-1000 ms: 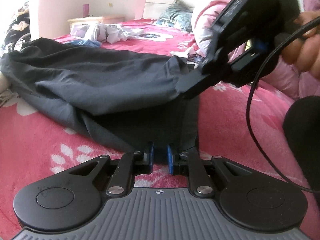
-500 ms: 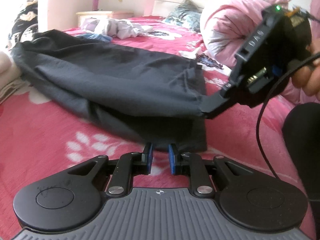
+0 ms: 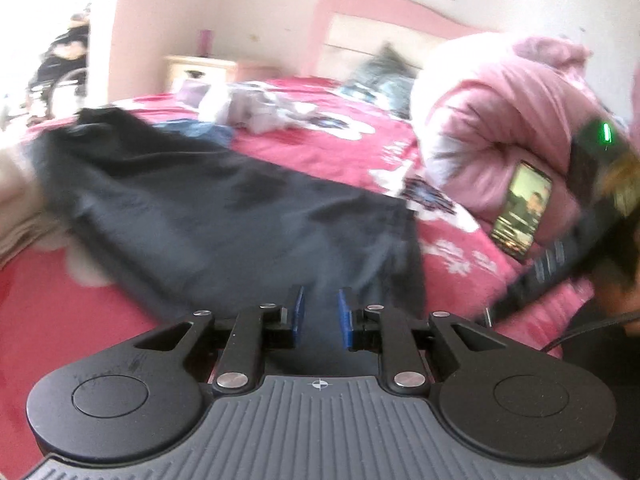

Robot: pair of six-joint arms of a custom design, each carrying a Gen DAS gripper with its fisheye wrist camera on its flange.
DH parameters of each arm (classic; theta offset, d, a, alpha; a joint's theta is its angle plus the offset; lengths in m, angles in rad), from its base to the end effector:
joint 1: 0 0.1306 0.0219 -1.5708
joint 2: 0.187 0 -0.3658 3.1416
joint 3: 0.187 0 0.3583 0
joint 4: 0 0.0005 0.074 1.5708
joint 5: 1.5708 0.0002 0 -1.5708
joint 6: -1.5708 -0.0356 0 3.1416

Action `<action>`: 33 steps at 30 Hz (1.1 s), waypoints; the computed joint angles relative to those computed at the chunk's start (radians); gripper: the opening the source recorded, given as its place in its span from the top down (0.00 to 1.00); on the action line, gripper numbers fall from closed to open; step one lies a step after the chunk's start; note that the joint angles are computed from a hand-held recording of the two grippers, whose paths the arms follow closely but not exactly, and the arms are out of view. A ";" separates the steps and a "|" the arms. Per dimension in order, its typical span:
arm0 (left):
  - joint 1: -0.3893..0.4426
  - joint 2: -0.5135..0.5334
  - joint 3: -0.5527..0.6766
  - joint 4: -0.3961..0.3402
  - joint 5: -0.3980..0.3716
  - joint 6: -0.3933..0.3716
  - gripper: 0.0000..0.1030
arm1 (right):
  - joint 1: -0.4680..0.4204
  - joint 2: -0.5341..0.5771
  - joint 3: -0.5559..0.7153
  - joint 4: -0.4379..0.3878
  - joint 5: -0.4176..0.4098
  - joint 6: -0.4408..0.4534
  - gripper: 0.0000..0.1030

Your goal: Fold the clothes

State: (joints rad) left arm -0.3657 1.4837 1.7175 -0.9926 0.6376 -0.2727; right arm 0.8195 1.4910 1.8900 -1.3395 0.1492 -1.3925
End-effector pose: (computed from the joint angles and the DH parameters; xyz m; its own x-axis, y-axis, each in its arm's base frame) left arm 0.4417 -0.1924 0.5068 -0.4328 0.3975 -0.8092 0.8383 0.5076 -0.1990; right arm 0.3151 0.3289 0.5452 -0.7502 0.6226 -0.2227 0.4251 0.7121 0.5587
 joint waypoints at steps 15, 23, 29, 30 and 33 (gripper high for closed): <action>-0.076 0.025 0.003 -0.181 -0.036 -0.199 0.71 | -0.273 -0.040 -0.086 -0.017 0.126 -0.064 0.61; -0.068 0.026 0.000 -0.179 -0.030 -0.192 0.93 | -0.292 -0.043 -0.129 0.030 0.119 -0.066 0.92; -0.052 -0.005 -0.025 -0.127 -0.024 -0.179 1.00 | -0.257 -0.039 -0.080 -0.006 0.198 -0.009 0.99; -0.045 -0.003 -0.015 -0.137 -0.012 -0.180 1.00 | -0.249 -0.038 -0.066 -0.015 0.216 0.004 0.99; -0.027 -0.001 0.010 -0.160 0.017 -0.180 1.00 | -0.227 -0.027 -0.015 -0.049 0.263 0.040 0.99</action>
